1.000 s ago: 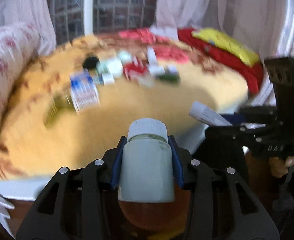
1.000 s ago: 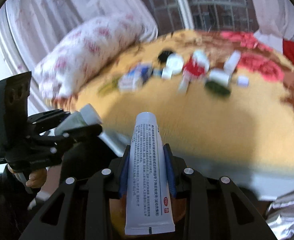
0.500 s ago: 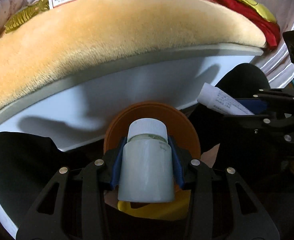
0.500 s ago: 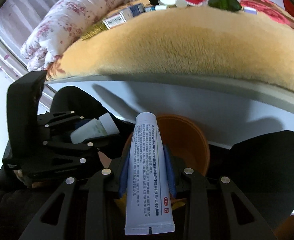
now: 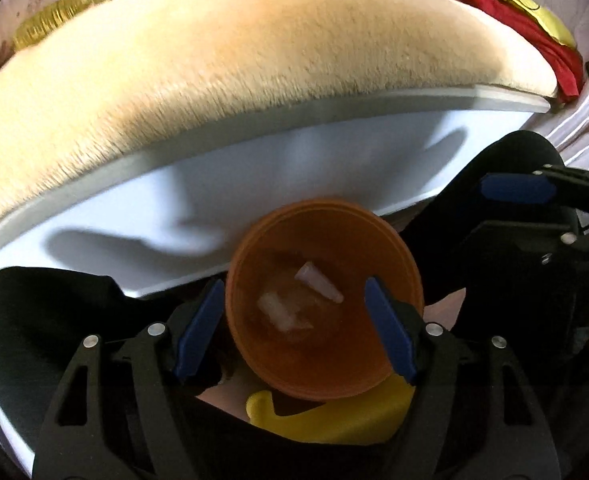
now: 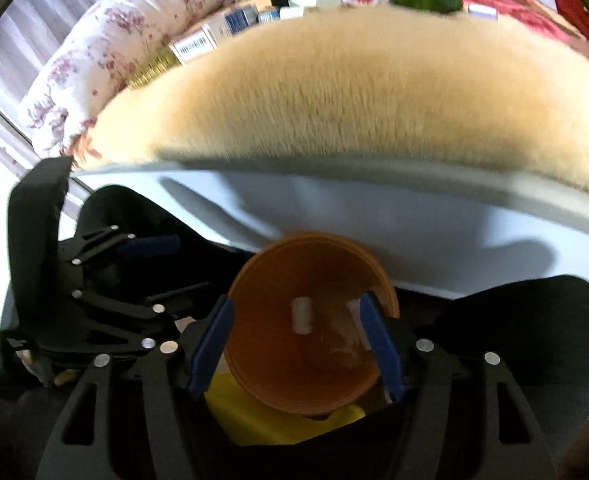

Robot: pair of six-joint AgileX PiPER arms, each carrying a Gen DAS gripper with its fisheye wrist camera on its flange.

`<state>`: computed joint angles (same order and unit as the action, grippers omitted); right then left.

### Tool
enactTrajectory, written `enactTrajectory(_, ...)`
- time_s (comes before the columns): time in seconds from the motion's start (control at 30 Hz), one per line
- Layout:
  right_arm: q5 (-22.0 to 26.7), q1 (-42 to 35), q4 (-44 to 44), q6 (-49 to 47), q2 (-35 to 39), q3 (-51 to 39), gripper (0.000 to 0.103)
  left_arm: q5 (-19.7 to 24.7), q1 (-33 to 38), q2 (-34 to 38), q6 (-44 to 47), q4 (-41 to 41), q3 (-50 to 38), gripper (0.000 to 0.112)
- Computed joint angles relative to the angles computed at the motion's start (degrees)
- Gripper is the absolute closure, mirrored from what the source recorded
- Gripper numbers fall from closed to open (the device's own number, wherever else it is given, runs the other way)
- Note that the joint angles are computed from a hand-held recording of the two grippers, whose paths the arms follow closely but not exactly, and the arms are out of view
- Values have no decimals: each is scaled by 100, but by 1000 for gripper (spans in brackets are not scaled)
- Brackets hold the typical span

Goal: Collect trash
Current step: 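Lower both held items into the orange wastebasket and open both grippers, then grasp the lipstick with the right gripper while the left gripper grasps the blue medicine box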

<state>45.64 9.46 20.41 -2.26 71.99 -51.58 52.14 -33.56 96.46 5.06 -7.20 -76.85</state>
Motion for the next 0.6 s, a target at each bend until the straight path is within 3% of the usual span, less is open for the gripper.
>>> enactTrajectory(0.13,227,-152,80,-195,-164,-351,38,119,-73,-343,-213,326,-1,41)
enactTrajectory(0.3,420,-421,-28,-443,-110,-1069,38,506,-18,-374,-331,549,-711,41)
enactTrajectory(0.4,468,-550,-116,-530,328,-1868,38,720,-4,-332,-424,614,-1265,37)
enactTrajectory(0.47,497,-557,-199,-469,735,-2405,38,527,48,-308,-476,610,-1379,30)
enactTrajectory(0.6,803,-643,-237,-415,1819,-3723,42,454,214,-84,-670,695,-1898,28)
